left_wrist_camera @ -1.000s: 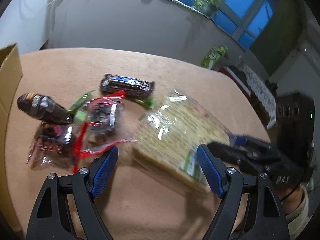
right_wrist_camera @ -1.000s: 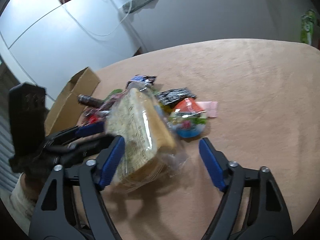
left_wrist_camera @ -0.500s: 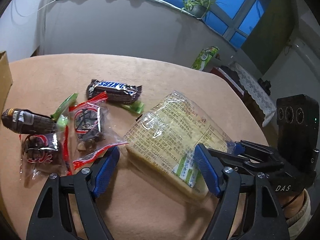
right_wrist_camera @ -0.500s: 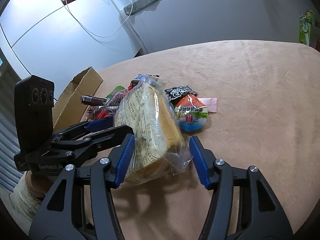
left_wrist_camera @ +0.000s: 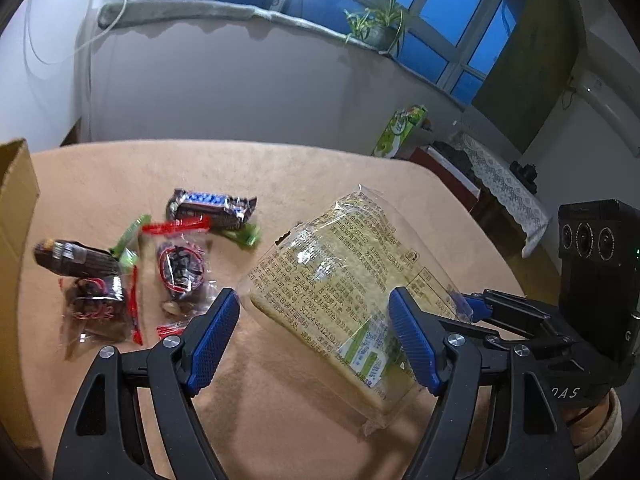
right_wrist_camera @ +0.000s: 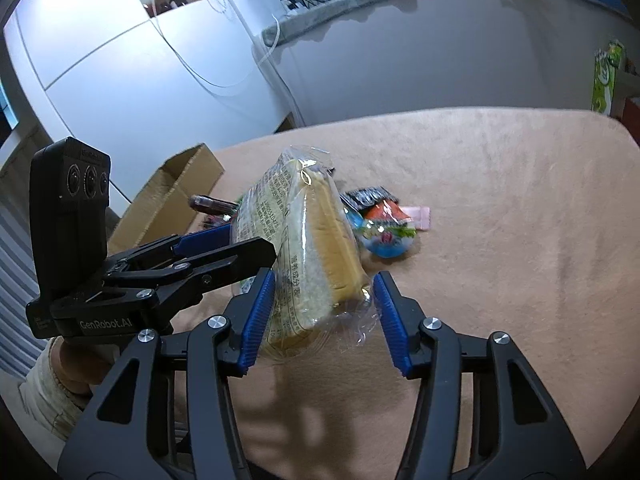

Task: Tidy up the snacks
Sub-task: 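Carry the bread bag into the cardboard box and open both tools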

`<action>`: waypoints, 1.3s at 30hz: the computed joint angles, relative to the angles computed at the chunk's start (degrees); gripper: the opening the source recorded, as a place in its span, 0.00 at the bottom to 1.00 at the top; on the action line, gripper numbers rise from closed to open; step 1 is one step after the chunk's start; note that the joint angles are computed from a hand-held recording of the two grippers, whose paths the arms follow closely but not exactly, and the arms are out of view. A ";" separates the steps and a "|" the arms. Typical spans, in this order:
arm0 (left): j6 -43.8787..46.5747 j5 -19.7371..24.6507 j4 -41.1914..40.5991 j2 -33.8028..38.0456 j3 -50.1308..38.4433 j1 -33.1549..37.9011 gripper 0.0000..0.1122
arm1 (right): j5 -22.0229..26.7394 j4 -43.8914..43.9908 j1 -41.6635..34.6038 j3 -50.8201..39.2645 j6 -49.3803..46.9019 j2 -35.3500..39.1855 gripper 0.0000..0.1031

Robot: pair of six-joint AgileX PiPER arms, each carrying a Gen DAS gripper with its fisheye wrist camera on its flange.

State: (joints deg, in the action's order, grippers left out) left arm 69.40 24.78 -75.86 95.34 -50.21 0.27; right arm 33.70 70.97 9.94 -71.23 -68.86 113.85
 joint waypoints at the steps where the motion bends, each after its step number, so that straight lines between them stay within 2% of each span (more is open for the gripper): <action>1: -0.38 -0.13 0.30 -1.17 0.51 0.19 0.68 | 0.12 0.09 0.11 0.34 -0.15 -0.89 0.52; 10: -5.67 -0.50 5.84 -11.25 4.67 3.04 0.68 | 0.30 -0.30 3.16 2.93 0.19 -8.12 0.52; 14: -3.05 1.85 4.59 -15.07 7.39 7.38 0.68 | -1.16 -1.78 6.30 3.63 2.32 -10.53 0.52; 20: -0.39 7.89 4.65 -20.55 10.40 18.13 0.68 | -4.08 -7.71 14.05 0.68 9.49 -11.02 0.52; 25: 3.92 14.63 4.58 -22.91 11.90 31.54 0.68 | -5.60 -15.47 22.26 -6.32 18.50 -7.45 0.52; 29: 7.82 19.85 4.71 -21.79 11.30 42.84 0.68 | -4.22 -21.91 28.05 -15.50 25.62 -1.75 0.52; 31: 9.17 20.82 5.05 -20.84 10.50 47.14 0.68 | -3.60 -23.87 30.23 -19.24 27.86 0.82 0.51; 33: 10.23 21.55 5.30 -19.80 9.40 49.87 0.66 | -2.27 -25.15 32.20 -23.67 29.56 3.63 0.43; 35: 10.61 21.20 5.60 -18.63 7.96 50.93 0.60 | -1.54 -28.18 33.93 -28.25 32.65 6.46 0.41; 39: 13.15 18.46 1.97 -12.16 4.75 50.28 0.60 | 0.05 -32.92 35.15 -37.91 37.81 13.17 0.41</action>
State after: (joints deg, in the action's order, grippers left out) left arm 82.55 43.23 -73.89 83.18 -45.46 50.55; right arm 33.75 38.06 45.09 -109.14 -31.05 127.03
